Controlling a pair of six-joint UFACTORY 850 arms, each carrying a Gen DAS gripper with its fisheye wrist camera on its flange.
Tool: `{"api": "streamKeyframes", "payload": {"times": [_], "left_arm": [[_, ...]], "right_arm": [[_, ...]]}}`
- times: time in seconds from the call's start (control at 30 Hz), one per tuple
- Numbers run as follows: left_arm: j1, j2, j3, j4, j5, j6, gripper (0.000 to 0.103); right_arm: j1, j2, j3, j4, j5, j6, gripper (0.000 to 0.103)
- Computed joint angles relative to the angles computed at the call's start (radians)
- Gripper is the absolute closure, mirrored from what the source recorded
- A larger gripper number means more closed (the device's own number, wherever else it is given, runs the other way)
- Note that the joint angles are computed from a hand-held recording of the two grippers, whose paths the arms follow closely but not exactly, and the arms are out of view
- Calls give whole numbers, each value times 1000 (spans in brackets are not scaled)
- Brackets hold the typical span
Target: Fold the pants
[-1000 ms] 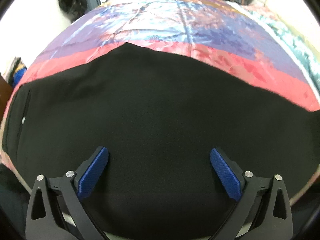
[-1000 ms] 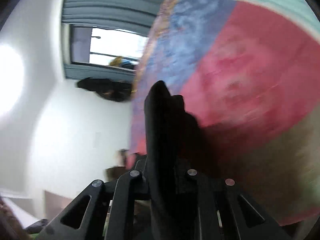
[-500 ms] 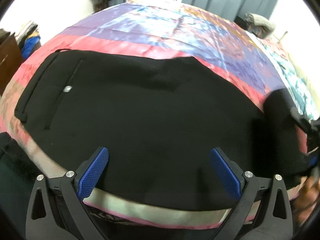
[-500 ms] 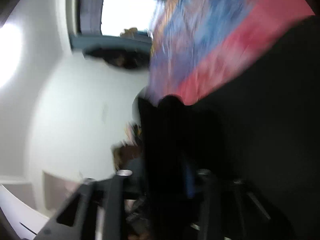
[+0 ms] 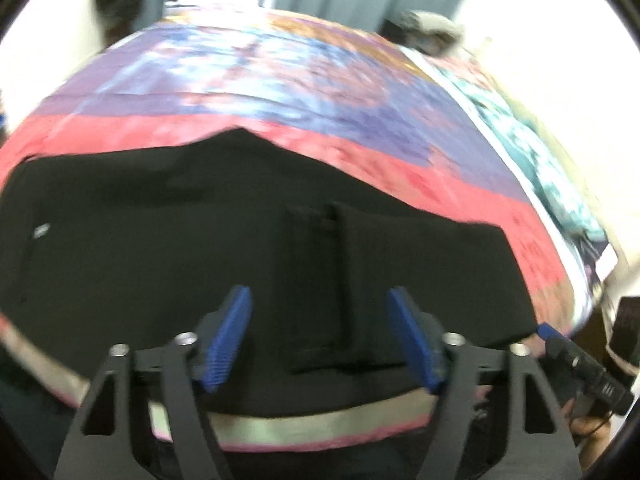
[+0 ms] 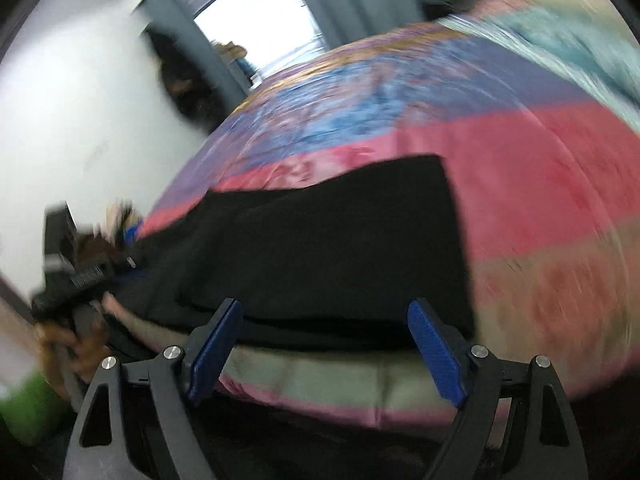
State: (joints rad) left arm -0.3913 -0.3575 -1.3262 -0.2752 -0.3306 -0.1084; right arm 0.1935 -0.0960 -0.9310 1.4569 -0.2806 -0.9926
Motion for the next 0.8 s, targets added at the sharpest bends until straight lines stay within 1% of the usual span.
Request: {"api": "streamKeyframes", "payload": {"times": [0.03, 0.07, 0.1, 0.13, 0.2, 0.27, 0.3, 0.33, 0.37, 0.4, 0.43, 0.53, 0.6, 0.67, 0.73, 0.8], "left_arm": [[-11, -26, -33, 10, -19, 10, 46], [-19, -43, -54, 31, -28, 5, 48], [-27, -60, -76, 75, -41, -24, 48], [-35, -88, -109, 148, -72, -84, 48], [-39, -122, -148, 205, -128, -153, 50], [-32, -151, -174, 184, -174, -165, 60], [-32, -156, -176, 171, -183, -160, 70], [-34, -164, -183, 151, -195, -139, 86], [-39, -162, -178, 170, -200, -149, 88], [-48, -161, -174, 220, -194, -183, 92], [-60, -154, -164, 290, -181, -234, 93], [-59, -123, -128, 362, -154, -318, 96], [-47, -98, -99, 361, -137, -339, 96], [-33, -91, -84, 328, -131, -308, 96], [-34, -100, -90, 320, -134, -283, 96], [-46, -107, -94, 373, -137, -323, 95]], "right_arm": [[-20, 8, 11, 64, -16, -26, 18], [-35, 9, 16, 129, -21, -65, 18], [-37, 5, 11, 153, -19, -87, 18], [-37, -1, 2, 145, -18, -85, 18], [-36, -7, -3, 119, -21, -102, 18], [-19, 7, 1, 87, -5, -106, 18], [3, -7, -23, 81, 18, -111, 18], [7, -9, -27, 94, 29, -136, 18], [20, 5, -4, 145, 44, -185, 18], [23, 0, -8, 169, 54, -213, 18], [24, 1, -8, 166, 58, -208, 18], [15, 0, -5, 174, 58, -210, 18], [10, 11, 4, 205, 64, -233, 18], [3, 22, 12, 244, 63, -266, 18], [-14, 8, -8, 224, 27, -253, 18], [-32, -22, -45, 173, -32, -214, 18]]}}
